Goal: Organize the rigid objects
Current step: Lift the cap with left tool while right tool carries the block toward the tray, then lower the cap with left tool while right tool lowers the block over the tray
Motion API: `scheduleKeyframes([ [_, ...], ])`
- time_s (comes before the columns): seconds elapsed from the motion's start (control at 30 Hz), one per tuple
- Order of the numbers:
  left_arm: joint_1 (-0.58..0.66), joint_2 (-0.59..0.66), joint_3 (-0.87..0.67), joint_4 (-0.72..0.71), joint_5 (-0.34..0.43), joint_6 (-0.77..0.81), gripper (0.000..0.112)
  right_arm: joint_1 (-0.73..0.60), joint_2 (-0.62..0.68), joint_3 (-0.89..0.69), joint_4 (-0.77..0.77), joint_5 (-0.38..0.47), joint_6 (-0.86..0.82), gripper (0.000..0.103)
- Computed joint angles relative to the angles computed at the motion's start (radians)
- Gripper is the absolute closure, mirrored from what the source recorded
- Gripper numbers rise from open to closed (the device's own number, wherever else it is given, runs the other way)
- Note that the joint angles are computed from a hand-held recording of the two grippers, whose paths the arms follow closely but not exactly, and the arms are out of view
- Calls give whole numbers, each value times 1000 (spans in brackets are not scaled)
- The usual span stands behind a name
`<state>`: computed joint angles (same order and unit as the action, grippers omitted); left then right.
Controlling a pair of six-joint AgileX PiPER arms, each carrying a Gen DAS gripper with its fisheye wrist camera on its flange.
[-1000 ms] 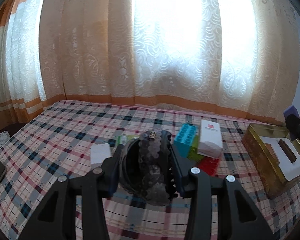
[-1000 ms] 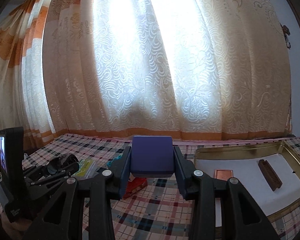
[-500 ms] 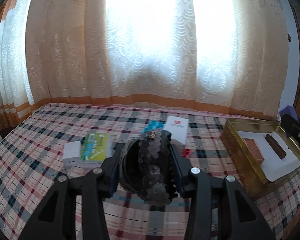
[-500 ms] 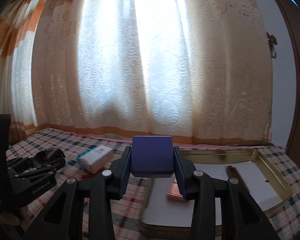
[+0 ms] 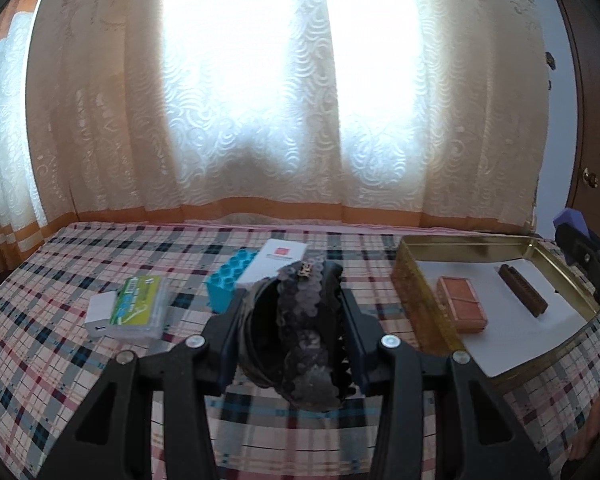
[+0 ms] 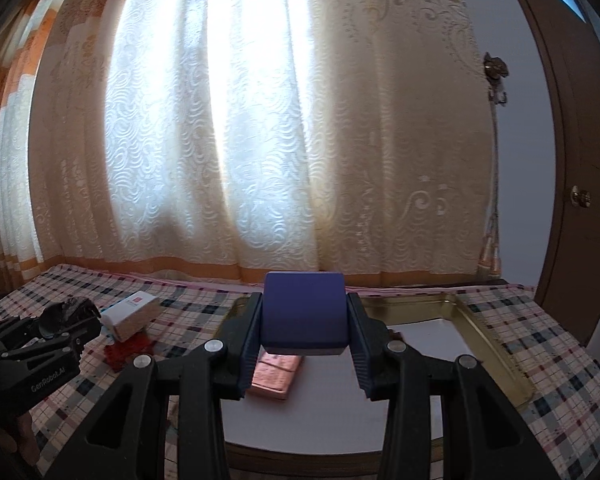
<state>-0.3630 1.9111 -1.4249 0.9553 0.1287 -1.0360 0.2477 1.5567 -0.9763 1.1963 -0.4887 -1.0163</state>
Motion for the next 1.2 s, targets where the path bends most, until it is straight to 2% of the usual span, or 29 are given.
scheduleKeyframes([
  [0.07,-12,4,-13,-60,3,52,69,-17,-11,10,-13,4,12,61],
  [0.3,-64,11,-35,-10,19,1,69,-100,-51,48,-57,30,67,61],
  [0.57,-131,49,-95,-71,43,62,69,-232,-85,86,-139,68,155,61],
  [0.77,-179,87,-156,-137,64,131,69,-363,-90,87,-201,132,229,61],
  [0.93,-220,132,-229,-223,100,225,69,-428,-82,78,-201,161,214,61],
  [1.07,-256,181,-314,-358,140,363,69,-469,-56,52,-172,191,168,61],
  [1.2,-295,227,-386,-401,180,425,69,-487,-21,14,-76,214,41,60],
])
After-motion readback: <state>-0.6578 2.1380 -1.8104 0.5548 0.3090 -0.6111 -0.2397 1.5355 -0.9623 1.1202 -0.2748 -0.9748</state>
